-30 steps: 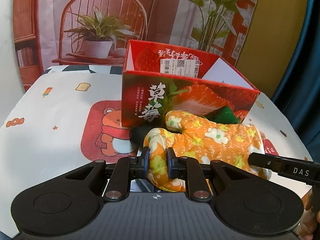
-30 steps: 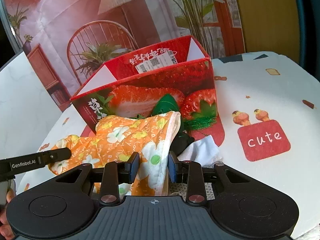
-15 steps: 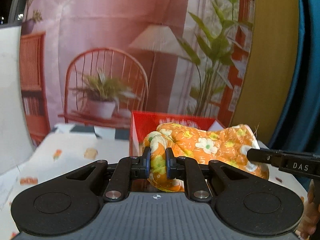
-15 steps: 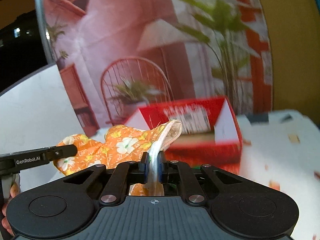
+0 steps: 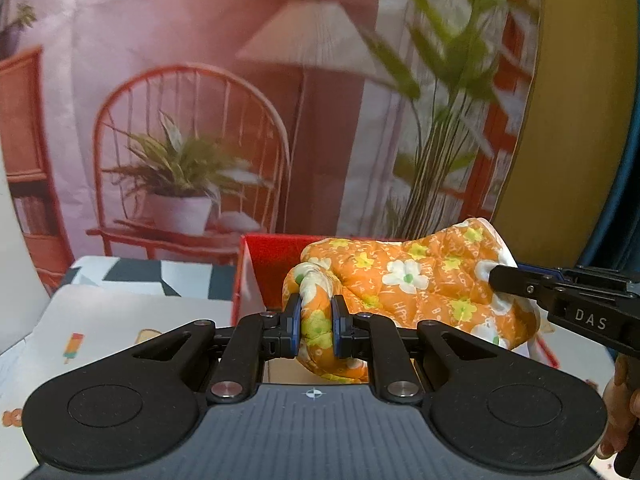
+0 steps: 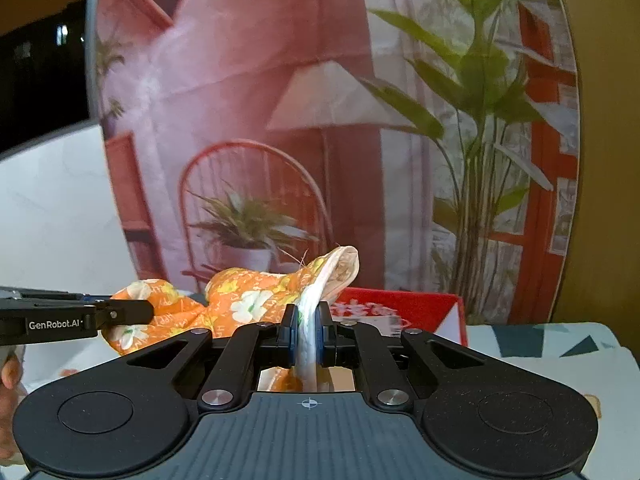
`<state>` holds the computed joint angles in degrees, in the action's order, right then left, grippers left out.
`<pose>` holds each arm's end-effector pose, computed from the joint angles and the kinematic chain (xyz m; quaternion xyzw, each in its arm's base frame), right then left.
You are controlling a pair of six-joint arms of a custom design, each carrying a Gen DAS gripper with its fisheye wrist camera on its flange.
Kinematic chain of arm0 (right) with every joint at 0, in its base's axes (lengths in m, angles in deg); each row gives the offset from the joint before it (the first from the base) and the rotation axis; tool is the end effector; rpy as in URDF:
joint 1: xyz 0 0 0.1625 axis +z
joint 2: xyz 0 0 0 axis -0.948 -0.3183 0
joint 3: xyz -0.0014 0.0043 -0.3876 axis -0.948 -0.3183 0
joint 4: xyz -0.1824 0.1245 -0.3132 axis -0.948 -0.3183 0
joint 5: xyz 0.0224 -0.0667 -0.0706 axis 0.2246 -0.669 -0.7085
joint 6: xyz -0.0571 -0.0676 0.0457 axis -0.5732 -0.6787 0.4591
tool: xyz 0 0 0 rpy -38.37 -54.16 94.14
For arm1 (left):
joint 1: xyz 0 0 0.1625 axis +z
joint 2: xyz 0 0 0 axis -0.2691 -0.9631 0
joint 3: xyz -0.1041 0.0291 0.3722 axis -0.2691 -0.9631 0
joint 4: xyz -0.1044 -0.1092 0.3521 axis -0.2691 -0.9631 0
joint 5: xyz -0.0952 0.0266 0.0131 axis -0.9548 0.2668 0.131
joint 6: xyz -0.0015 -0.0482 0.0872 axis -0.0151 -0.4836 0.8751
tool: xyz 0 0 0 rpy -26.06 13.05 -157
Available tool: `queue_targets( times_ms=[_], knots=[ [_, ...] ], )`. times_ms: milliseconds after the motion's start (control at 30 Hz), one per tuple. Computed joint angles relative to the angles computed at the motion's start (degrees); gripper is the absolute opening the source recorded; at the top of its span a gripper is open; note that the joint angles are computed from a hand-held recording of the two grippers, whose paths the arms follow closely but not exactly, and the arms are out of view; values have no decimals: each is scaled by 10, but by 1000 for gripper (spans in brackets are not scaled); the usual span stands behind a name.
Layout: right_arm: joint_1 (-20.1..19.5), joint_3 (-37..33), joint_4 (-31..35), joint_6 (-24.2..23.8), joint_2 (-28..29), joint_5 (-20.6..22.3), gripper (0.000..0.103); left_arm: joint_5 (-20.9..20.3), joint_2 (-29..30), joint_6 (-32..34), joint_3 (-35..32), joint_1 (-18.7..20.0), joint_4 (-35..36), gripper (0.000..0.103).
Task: Organize soft objects
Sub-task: 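Lift the orange floral cloth with the left tool over the red box, then open the left tool to drop the orange cloth into the box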
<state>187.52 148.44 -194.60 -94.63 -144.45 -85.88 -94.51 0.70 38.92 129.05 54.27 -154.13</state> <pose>0.2854 -0.4146 0.1930 0.1766 -0.8338 0.4631 0.2430 -0.2163 -0.4513 0.2607 0.1918 0.8316 -0.4371 0.2840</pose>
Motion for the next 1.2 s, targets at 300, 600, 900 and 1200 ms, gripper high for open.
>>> queue_targets(
  times_ms=[300, 600, 900, 1200],
  knots=[
    [-72, -17, 98, 74, 6, 11, 8, -67, 46, -4, -73, 71, 121, 16],
    [-95, -20, 191, 131, 3, 1, 8, -99, 57, -30, -93, 92, 201, 16],
    [-96, -22, 246, 181, -1, -9, 8, -100, 63, -49, -97, 94, 232, 16],
    [-80, -27, 243, 174, 10, -48, 20, -85, 52, -31, -75, 83, 165, 32]
  ],
)
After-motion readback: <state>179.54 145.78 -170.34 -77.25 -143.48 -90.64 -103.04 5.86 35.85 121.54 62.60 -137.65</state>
